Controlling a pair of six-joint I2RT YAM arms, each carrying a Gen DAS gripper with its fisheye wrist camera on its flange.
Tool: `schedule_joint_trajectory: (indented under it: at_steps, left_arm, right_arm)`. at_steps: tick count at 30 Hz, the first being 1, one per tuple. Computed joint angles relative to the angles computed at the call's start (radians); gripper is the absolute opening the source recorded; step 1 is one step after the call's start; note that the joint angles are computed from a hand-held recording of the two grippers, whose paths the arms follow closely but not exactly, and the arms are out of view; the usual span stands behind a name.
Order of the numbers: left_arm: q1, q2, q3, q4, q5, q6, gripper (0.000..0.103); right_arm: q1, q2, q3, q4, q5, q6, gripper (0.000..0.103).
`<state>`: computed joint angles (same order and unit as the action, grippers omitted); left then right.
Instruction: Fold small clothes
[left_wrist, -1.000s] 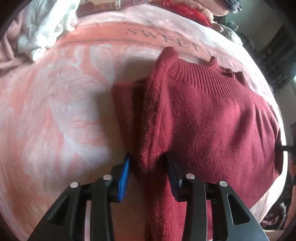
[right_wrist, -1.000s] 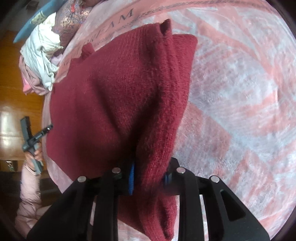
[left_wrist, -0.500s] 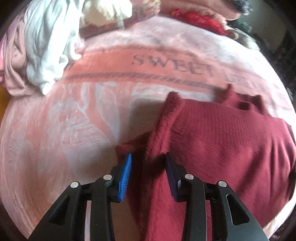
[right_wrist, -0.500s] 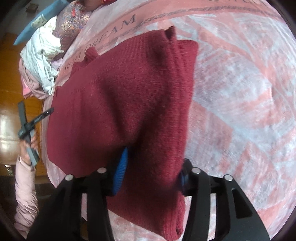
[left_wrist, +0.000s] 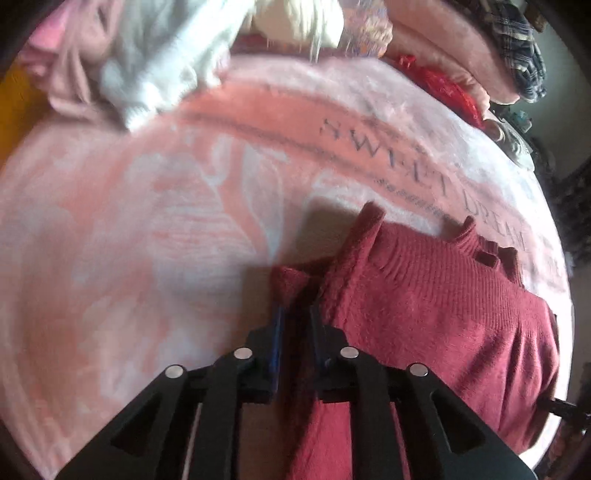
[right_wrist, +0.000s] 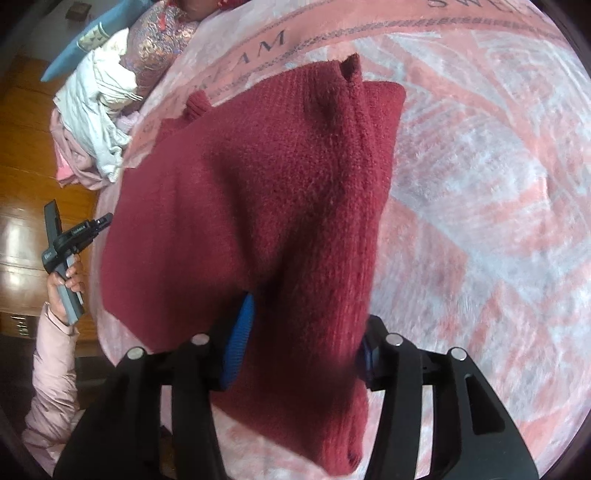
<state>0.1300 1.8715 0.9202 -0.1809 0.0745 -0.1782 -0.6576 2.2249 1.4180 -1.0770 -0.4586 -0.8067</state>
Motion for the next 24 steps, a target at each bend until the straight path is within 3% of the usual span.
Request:
schedule_joint_trajectory:
  at_steps: [4, 6, 9, 12, 15, 24]
  left_arm:
    - [-0.080, -0.154, -0.078, -0.034, 0.029, 0.033, 0.013]
    - [-0.148, -0.173, -0.090, -0.057, 0.033, 0.043, 0.020]
    - [-0.224, -0.104, -0.084, -0.058, -0.027, 0.039, 0.027]
    - [-0.218, 0.037, -0.042, -0.058, -0.022, 0.000, 0.033]
    - [-0.194, 0.059, -0.068, 0.008, 0.020, 0.010, 0.035]
    - [-0.172, 0.051, -0.085, 0.022, 0.059, 0.092, 0.039]
  right_arm:
    - [-0.026, -0.016, 0.012, -0.032, 0.004, 0.000, 0.054]
    - [-0.029, -0.009, 0.017, -0.034, 0.010, 0.021, 0.054]
    - [-0.017, -0.008, -0.009, 0.004, 0.039, 0.049, 0.048]
    - [0.018, -0.043, -0.075, 0.096, 0.087, 0.112, 0.035]
    - [0.037, -0.096, -0.112, 0.114, 0.105, 0.146, 0.025]
    - [0.220, -0.426, -0.345, 0.247, 0.266, 0.322, 0.021]
